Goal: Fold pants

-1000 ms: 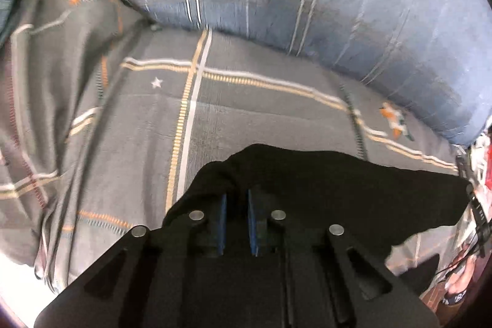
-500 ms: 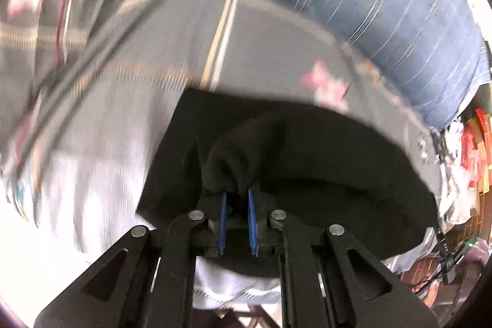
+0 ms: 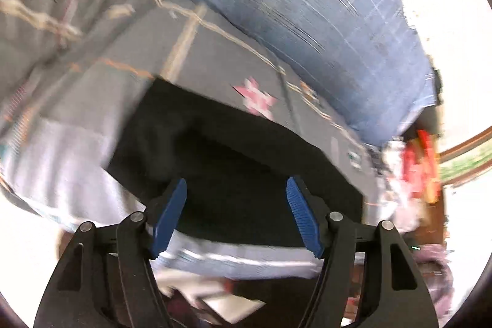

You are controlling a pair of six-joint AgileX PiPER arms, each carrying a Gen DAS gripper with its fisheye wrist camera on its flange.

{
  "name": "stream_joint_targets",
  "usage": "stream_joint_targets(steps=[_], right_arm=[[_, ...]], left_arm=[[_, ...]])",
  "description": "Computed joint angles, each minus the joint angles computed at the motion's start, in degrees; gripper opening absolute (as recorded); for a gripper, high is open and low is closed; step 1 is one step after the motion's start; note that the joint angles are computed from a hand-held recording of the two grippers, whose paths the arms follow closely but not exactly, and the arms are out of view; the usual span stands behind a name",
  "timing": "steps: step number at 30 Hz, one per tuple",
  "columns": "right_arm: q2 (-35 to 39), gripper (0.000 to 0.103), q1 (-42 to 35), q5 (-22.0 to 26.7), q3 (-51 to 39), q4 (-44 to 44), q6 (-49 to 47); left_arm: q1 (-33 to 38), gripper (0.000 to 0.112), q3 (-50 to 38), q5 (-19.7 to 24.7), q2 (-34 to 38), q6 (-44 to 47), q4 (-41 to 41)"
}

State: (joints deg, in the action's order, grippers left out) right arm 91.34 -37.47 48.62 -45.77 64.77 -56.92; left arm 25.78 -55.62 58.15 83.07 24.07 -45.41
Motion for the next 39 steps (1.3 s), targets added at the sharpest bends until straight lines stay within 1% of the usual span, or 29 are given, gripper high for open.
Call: stream_joint_targets(steps=[1,3,6,9,12,15,16,18,19,20,21,22,23,24,25,26,28,29,30,32,33,34,36,38,39], right_arm=[[0.6,0.055,0.3,0.5,-0.2,0.4,0.3],[2.6,0.055,1.9,0.6,-1.2,0.4,2.2],[4.5,0.056,4.4,-1.6,-2.3,-0.8,5.7],[5.5,0.056,5.3,-2.2,-1.9,0.0,5.9],[6.4,0.056,6.1,-3.5,-2.0,0.9,5.4],[7.3,0.056,6.4,-5.0,-1.4,4.4,3.3],[7.5,0.056,6.4,-5.1,-1.4,5.7,2.4],[8.0,0.056,6.4,-4.9,-1.0,8.7,0.2],[8.4,0.056,6.5,-4.7,-1.3,9.4,-0.3],[8.8,0.056,6.6,-4.8,-1.5,9.9,-0.4],[9.1,0.051,6.8,-5.0,-1.6,10.7,-0.8],[9.2,0.045,7.2,-5.5,-2.1,10.8,-0.8],[9.0,0.020,8.6,-7.8,-3.5,8.7,1.1],[8.8,0.005,9.5,-8.8,-5.1,6.2,3.0],[8.7,0.005,10.1,-9.0,-6.9,4.5,3.9],[8.0,0.005,9.7,-8.0,-8.2,4.4,4.2],[5.6,0.004,7.0,-2.8,-9.2,7.8,2.1],[3.6,0.004,6.1,-1.5,-9.0,8.8,0.9],[1.1,0.004,5.2,-0.9,-8.3,9.5,-0.1],[-2.0,0.004,2.8,1.7,-6.4,10.3,-2.0],[-3.2,0.004,1.3,2.8,-4.8,10.2,-2.9],[-4.2,0.004,0.0,2.9,-2.6,9.5,-4.0],[-4.6,0.005,-0.8,0.3,0.8,6.9,-5.3],[-2.0,0.005,-1.5,-1.9,3.2,4.1,-5.6],[0.3,0.005,-2.1,-1.9,3.6,3.7,-5.2]], left_arm=[[0.6,0.067,-0.1,2.1,0.9,0.8,-2.5],[1.0,0.067,-1.0,3.4,2.1,1.0,-4.4],[0.6,0.067,-2.7,1.7,3.5,-2.9,-3.2],[1.2,0.067,-3.7,2.6,7.9,-6.7,-4.9],[-0.5,0.067,-4.6,2.3,12.0,-9.5,-5.5],[-3.3,0.067,-8.2,0.8,16.7,-12.8,-4.5],[-4.3,0.067,-10.4,-0.1,18.5,-15.0,-3.5],[-5.0,0.067,-13.1,-1.5,20.9,-16.4,-2.6],[-5.8,0.064,-15.2,-2.5,22.6,-18.0,-1.2],[-6.2,0.056,-16.5,-2.8,24.0,-18.5,-0.6],[-6.5,0.023,-18.9,-2.1,26.2,-19.1,-0.1],[-6.6,0.003,-20.9,-0.8,28.0,-18.9,0.3],[-7.0,0.003,-24.5,1.5,30.3,-19.9,1.4],[-7.0,0.003,-26.1,2.2,30.7,-20.5,2.0],[-6.8,0.003,-26.9,2.5,30.2,-20.1,1.8],[-6.4,0.003,-28.1,3.5,28.3,-18.4,0.6],[-5.8,0.003,-28.5,4.5,24.3,-15.1,-1.8],[-6.1,0.003,-27.6,4.2,20.1,-13.2,-1.5],[-6.3,0.003,-26.9,3.9,17.9,-12.3,-0.7],[-6.5,0.004,-21.4,2.8,11.0,-7.0,-0.4],[-6.4,0.004,-18.9,2.3,9.2,-5.1,-0.7],[-5.7,0.004,-14.1,2.2,6.4,-1.6,-1.2],[-5.3,0.004,-6.3,0.2,4.4,2.1,-1.9],[-4.9,0.004,1.4,-2.3,5.8,4.5,-0.4],[-4.9,0.004,3.5,-3.3,7.8,4.7,0.5]])
